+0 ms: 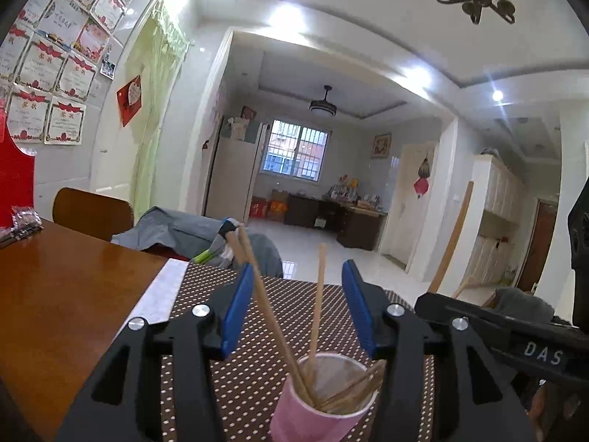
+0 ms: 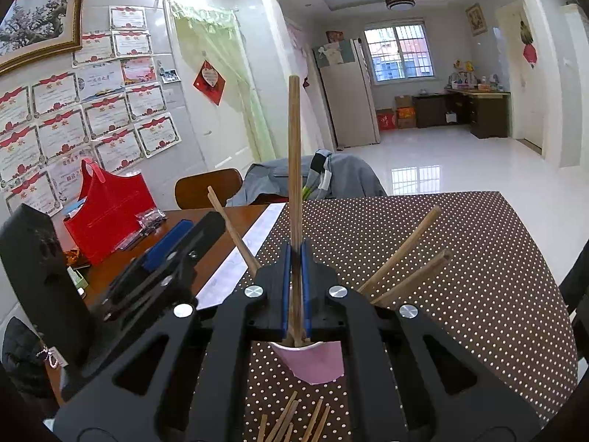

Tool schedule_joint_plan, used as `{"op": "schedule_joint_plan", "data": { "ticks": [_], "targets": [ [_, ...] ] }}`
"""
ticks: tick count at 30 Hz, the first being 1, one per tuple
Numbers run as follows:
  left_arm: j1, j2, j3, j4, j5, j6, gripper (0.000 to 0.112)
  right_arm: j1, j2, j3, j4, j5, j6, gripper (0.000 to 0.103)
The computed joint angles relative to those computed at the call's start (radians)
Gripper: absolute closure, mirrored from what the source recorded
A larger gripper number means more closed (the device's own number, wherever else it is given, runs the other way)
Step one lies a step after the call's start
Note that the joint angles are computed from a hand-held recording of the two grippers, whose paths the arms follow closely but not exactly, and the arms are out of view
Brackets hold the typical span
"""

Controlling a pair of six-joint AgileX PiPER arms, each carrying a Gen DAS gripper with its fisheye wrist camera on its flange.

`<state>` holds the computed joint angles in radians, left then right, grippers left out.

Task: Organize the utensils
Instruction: 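Open both tools to release the sticks into the pink cup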

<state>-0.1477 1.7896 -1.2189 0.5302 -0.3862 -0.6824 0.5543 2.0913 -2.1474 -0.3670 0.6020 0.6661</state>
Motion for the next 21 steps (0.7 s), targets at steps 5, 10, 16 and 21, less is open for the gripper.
{"op": "schedule_joint_plan", "data": {
  "ticks": [5, 10, 16, 21],
  "targets": [
    [0.007, -0.029, 0.024, 0.006, 0.034, 0.016, 0.061, 0.014, 0.022, -0.018, -0.034, 0.027, 0.04, 0.097],
    [-0.003, -0.06, 0.04, -0.033, 0.12, 0.084, 0.06, 0.023, 0.023, 0.01, -0.085, 0.034, 0.11, 0.096],
    [-0.004, -0.1, 0.07, 0.034, 0.18, 0.029, 0.059, 0.046, -0.006, 0.061, -0.156, 0.048, 0.183, 0.082],
    [0.002, -0.139, 0.101, 0.245, 0.208, -0.187, 0.059, 0.076, -0.079, 0.182, -0.305, 0.022, 0.314, 0.06]
  ]
}}
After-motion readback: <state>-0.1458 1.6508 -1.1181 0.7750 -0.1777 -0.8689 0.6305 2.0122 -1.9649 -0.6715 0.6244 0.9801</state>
